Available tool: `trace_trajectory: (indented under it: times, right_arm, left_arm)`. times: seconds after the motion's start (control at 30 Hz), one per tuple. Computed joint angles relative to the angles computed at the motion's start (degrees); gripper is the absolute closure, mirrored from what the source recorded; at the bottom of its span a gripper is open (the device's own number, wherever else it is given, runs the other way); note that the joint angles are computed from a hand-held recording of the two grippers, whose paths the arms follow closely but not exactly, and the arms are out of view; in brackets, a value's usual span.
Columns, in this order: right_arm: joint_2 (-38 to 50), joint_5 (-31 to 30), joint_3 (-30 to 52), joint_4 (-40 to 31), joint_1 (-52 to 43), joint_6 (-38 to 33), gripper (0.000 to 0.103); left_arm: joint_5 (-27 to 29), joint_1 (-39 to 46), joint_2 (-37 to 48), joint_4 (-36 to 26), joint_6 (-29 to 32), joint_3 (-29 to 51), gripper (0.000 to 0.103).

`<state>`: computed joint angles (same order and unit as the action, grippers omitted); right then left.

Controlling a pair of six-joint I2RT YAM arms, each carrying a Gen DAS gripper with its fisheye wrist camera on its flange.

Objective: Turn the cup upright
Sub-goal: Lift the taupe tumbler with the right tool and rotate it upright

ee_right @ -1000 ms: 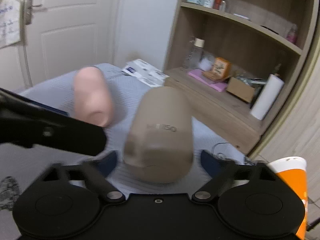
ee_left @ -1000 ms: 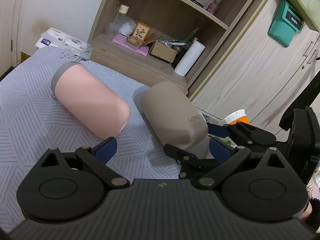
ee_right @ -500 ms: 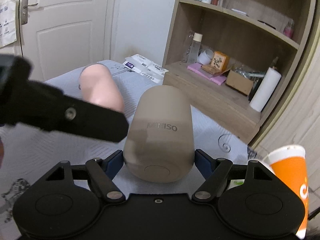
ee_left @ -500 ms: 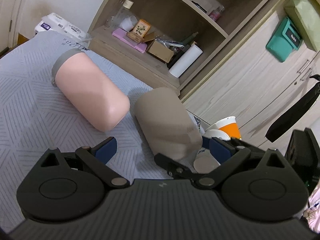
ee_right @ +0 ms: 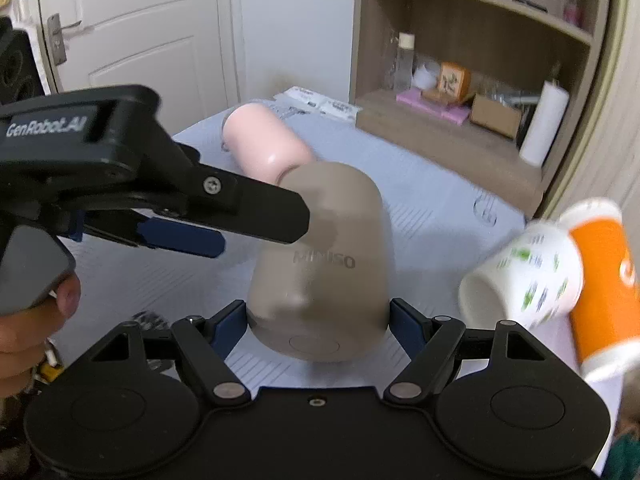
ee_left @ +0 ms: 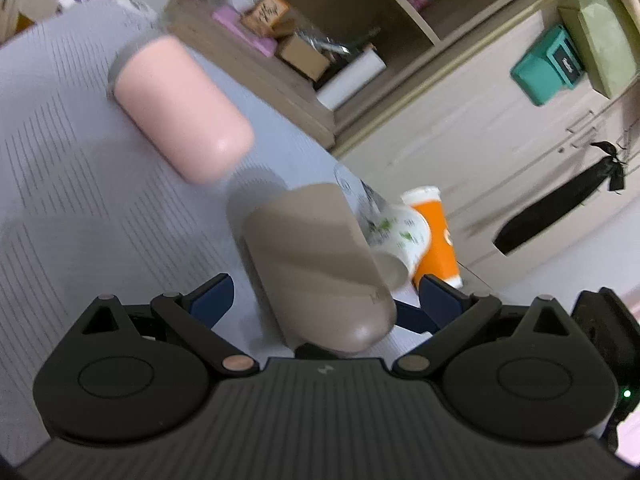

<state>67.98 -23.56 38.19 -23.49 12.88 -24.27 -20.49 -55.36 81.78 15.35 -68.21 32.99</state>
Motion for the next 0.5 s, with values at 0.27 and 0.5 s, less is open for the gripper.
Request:
trace_trajectory:
  times: [0.27,0.5]
  right_arm:
    - [-1.9,-4.5,2.0,-10.7,-2.7,3.3,0.022]
    - [-0.4,-8.0,2.9,-16.2,-4.2,6.4,0.022]
  left_arm:
    - [1.8,-1.0,-2.4,2.4,-1.4,-3.4,0.006]
    - [2.1,-2.3,-3.6,-0.1,-2.3,-3.9,0.019]
